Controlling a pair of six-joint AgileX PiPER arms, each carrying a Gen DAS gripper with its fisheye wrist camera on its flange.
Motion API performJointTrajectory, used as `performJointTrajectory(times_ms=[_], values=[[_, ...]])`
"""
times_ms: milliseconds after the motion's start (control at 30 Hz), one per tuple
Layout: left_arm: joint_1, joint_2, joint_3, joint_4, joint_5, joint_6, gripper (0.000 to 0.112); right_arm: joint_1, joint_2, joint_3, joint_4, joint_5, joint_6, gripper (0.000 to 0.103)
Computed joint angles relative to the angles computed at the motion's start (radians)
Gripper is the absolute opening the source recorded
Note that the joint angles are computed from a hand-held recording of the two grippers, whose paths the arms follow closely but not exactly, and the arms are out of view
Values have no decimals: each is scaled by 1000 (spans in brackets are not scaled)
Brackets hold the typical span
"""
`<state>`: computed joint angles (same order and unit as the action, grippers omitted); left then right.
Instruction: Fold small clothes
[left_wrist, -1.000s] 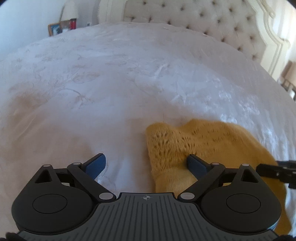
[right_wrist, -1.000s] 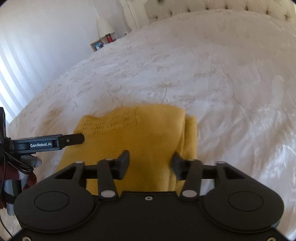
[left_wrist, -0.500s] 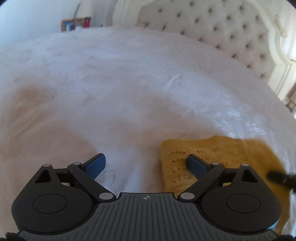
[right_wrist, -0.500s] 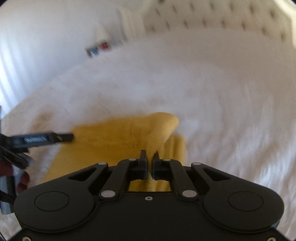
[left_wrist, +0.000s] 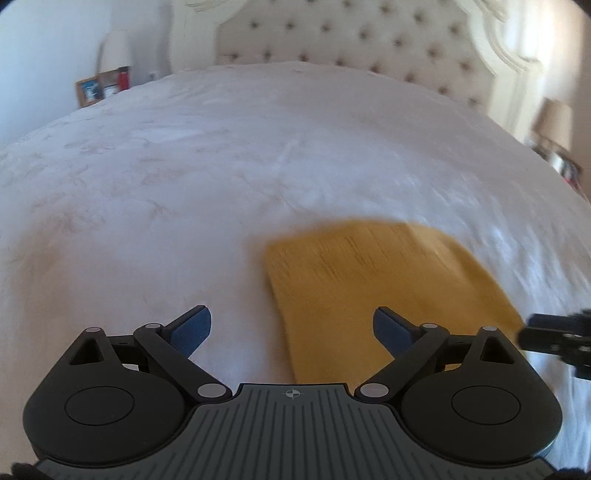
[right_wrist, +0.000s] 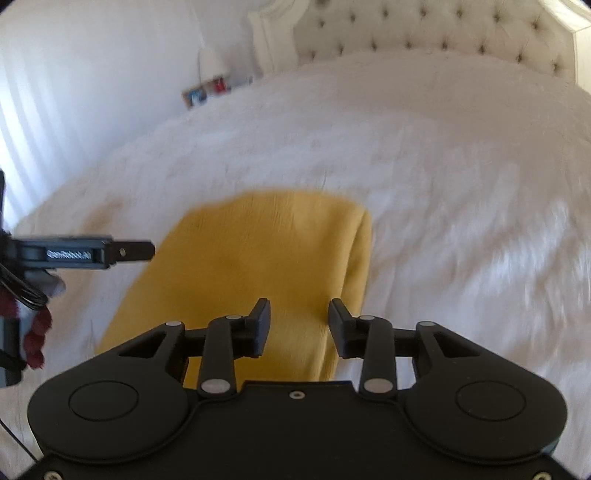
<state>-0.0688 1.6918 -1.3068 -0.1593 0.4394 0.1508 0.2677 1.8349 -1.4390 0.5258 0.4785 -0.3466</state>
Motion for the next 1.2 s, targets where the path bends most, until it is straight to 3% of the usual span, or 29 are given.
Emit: performJointTrajectory(times_ms=[67,167,267,500,533,600,633,667,700,800,867,1067,1200], values=[[-13,-29,64,10,16,11,96,17,-8,40,-84,28,74,45],[-10,-57,151,-18,34,41,96,6,-45,135,-7,15,13,41],[-2,-100,236,-46,2,65,97,-9,-76,164,12,19,9,41],[17,-140,255,-77,53,65,96,-19,-110,203,67,9,-15,46],[21,-151,263,-91,55,67,96,-22,-124,220,94,-1,-38,49],[38,-169,269,-169,63,106,96,-34,-148,253,180,-28,-120,67],[47,-177,272,-216,65,135,96,-48,-155,263,250,-32,-187,85],[54,-185,277,-265,64,167,96,-62,-157,271,327,-33,-259,92],[55,-190,277,-288,63,180,96,-77,-154,264,389,-27,-311,92],[38,-175,261,-304,51,182,97,-85,-118,206,393,-29,-297,93],[23,-153,244,-281,52,155,97,-91,-67,138,392,-13,-291,101],[-5,-103,225,-280,30,139,98,-92,128,-126,313,88,-171,102],[-7,-55,203,-327,27,207,103,-97,279,-323,280,201,-53,102]])
